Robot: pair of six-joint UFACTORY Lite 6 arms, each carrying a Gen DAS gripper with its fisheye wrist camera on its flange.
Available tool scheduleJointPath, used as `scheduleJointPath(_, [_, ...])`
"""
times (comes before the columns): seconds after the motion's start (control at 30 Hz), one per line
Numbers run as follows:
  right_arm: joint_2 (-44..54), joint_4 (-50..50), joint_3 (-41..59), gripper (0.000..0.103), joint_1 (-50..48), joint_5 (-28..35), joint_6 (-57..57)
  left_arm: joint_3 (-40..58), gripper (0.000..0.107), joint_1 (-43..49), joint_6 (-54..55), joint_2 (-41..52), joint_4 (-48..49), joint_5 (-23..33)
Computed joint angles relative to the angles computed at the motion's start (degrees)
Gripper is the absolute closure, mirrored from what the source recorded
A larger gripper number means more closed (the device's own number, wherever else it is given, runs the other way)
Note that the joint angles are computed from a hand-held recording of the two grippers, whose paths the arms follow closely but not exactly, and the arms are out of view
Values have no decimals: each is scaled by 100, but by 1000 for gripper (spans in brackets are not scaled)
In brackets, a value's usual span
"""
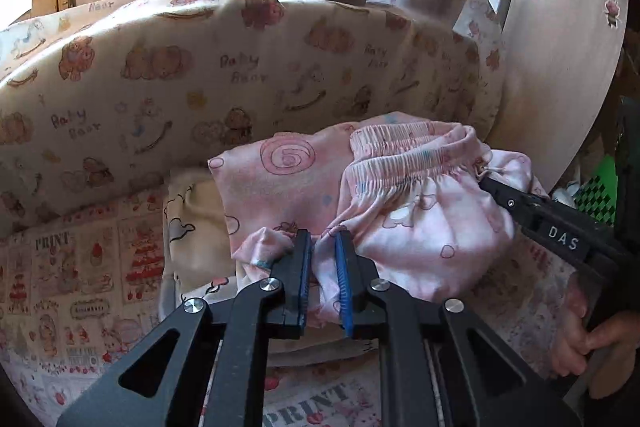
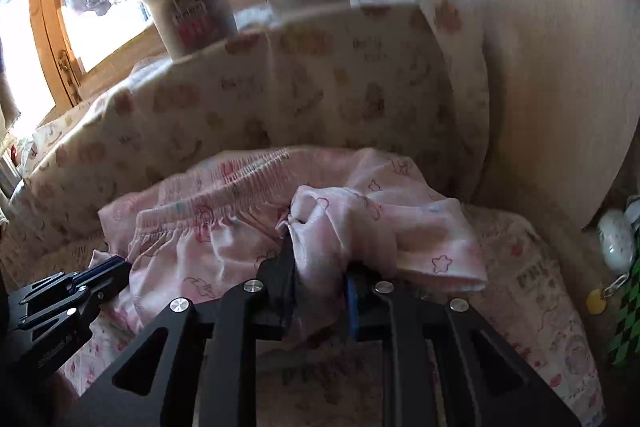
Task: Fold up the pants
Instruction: 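Carry the pants with both tools onto the clothes stack by the window, then open both tools and withdraw from the stacked pants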
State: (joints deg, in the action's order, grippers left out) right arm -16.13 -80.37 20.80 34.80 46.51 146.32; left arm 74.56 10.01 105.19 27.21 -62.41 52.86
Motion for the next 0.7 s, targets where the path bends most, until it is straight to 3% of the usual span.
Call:
scheduleJointPath(0.07, [-1, -80, -55, 72, -46, -19, 25, -25, 94, -52, 22, -11, -90, -61])
scheduleJointPath(0.17, [-61, 15, -98, 48, -184, -47, -10, 88, 94, -68, -148, 45, -56, 4])
scheduleJointPath(0.3, [-531, 127, -332, 43, -330, -203, -236, -17, 94, 71, 140, -131, -226, 45])
scheduleJointPath(0.47, [-1044, 1061, -268, 34, 32, 354, -1137, -345, 94, 608, 904, -688, -729, 360])
scheduleJointPath(0.53, [-1193, 1533, -216, 27, 491, 943, -1294, -352, 94, 910, 1041, -811, -849, 630])
scheduleJointPath(0.57, [-1226, 1690, -172, 18, 707, 1242, -1340, -332, 93, 1035, 1071, -851, -883, 741])
scheduleJointPath(0.7, [-1055, 2205, 147, 17, 2027, 2731, -1145, -260, 90, 1633, 1203, -984, -927, 1314])
